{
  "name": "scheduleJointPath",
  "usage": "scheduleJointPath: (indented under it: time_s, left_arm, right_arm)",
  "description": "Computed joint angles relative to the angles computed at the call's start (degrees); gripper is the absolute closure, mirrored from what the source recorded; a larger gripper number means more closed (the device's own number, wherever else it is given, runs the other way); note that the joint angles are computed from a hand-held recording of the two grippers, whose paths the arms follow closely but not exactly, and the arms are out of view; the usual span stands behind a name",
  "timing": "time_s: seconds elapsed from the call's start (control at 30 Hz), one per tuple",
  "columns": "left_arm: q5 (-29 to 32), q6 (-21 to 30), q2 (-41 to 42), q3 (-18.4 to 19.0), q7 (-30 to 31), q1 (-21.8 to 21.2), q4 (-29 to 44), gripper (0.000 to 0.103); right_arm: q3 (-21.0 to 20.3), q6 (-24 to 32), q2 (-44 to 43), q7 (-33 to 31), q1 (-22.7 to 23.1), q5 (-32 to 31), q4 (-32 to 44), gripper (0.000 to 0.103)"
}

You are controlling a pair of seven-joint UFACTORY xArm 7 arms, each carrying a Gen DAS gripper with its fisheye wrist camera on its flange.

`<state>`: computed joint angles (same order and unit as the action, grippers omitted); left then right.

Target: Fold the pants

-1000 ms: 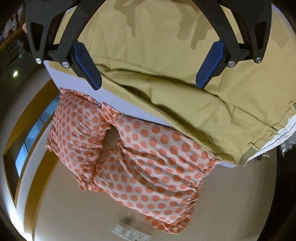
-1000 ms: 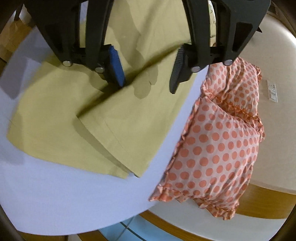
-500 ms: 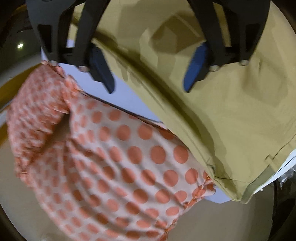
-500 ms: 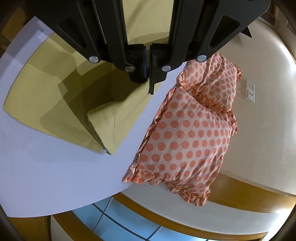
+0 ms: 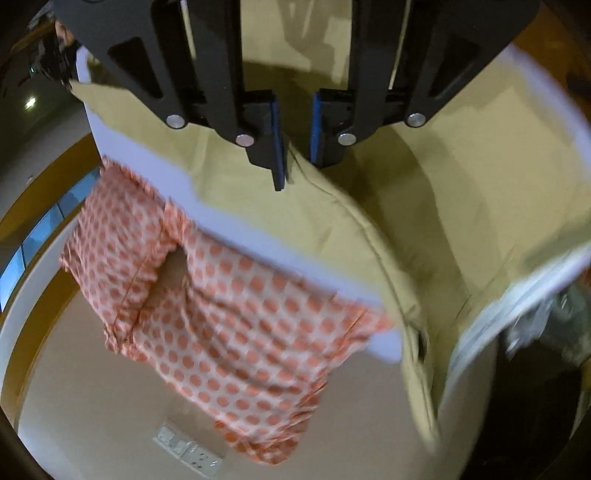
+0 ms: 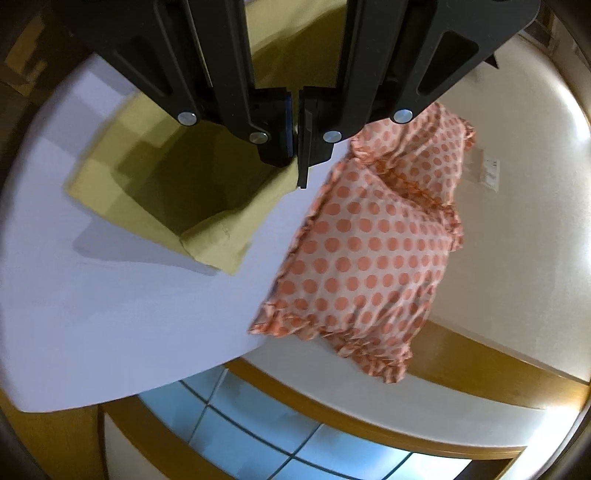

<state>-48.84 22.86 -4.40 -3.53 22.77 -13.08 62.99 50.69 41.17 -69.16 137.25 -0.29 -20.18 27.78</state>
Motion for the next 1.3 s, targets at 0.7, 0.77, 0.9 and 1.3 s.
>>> scheduleJointPath:
  time_s: [0.7, 0.77, 0.9, 1.3]
  left_arm:
    - [-14.06, -4.13, -16.98, 7.25, 16.12, -6.85, -23.49, 0.069]
    - [-16.34, -4.93, -19.4, 8.58, 19.06, -8.09, -25.06, 0.061]
    - [-17.74, -5.81, -21.76, 9.72, 20.11, -8.83, -26.35, 0.054]
    - [-21.19, -5.02, -22.75, 12.1, 23.11, -8.97, -26.91, 0.044]
  right_arm:
    - [4.11, 25.69, 8.14, 2.97, 8.81, 2.8, 8.05, 0.04]
    - [4.31, 26.36, 8.09, 4.03, 9.57, 3.25, 7.5, 0.04]
    - [4.6, 24.4, 9.32, 5.09, 9.61, 1.56, 6.48, 0.04]
    - [7.16, 16.77, 14.83, 2.83, 3.82, -8.54, 8.02, 0.1]
